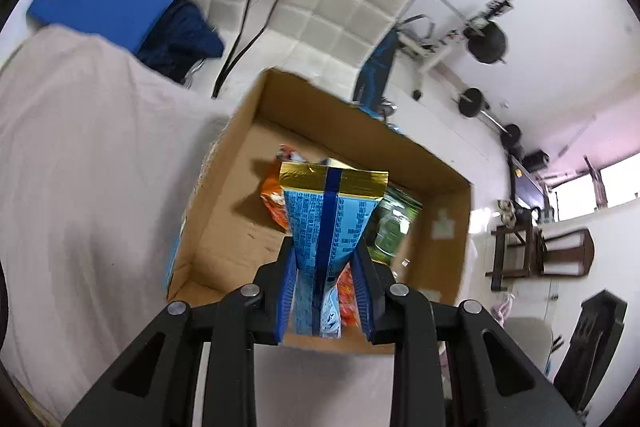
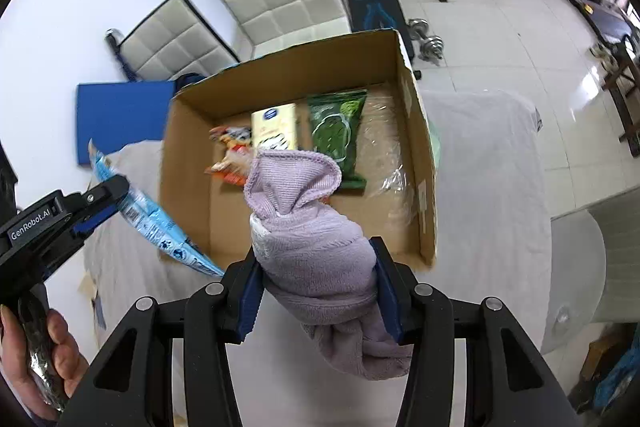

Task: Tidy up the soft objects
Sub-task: 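Carry the stick snack and sock into the box and open both grippers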

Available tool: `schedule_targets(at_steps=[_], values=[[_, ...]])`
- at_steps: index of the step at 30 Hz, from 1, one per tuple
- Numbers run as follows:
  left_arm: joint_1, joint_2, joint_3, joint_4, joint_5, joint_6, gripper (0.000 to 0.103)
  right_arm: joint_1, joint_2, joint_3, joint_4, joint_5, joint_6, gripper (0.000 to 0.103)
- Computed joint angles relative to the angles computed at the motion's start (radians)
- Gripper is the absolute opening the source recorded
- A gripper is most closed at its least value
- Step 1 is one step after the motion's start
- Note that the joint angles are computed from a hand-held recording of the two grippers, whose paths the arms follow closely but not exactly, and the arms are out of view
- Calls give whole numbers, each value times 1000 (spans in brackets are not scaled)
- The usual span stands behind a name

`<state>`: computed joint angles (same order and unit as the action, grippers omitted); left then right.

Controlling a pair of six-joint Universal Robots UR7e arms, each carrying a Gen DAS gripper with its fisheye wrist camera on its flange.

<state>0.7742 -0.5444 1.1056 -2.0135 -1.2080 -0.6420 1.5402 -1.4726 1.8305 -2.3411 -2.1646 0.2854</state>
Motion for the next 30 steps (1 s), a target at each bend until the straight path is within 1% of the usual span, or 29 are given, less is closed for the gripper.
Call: schedule_targets(at_steps=[6, 9, 13, 19, 23, 30], values=[[53, 52, -70, 93, 6, -68, 24, -67, 91, -56, 12, 14, 46, 52], [68, 80, -107, 140, 9, -73, 24, -94, 136, -84, 29, 12, 58, 52], [88, 122, -171, 209, -11, -74, 24, -122, 185, -119, 66, 18, 71, 52], [95, 178, -249, 300, 16, -40, 24, -142, 230, -151, 115, 13, 79, 52], [100, 212, -295, 351, 16, -25, 24, -146, 253, -167, 145, 6, 77, 52], [90, 273, -366, 463, 49, 22, 24, -164, 281, -181, 182, 20, 83, 53]])
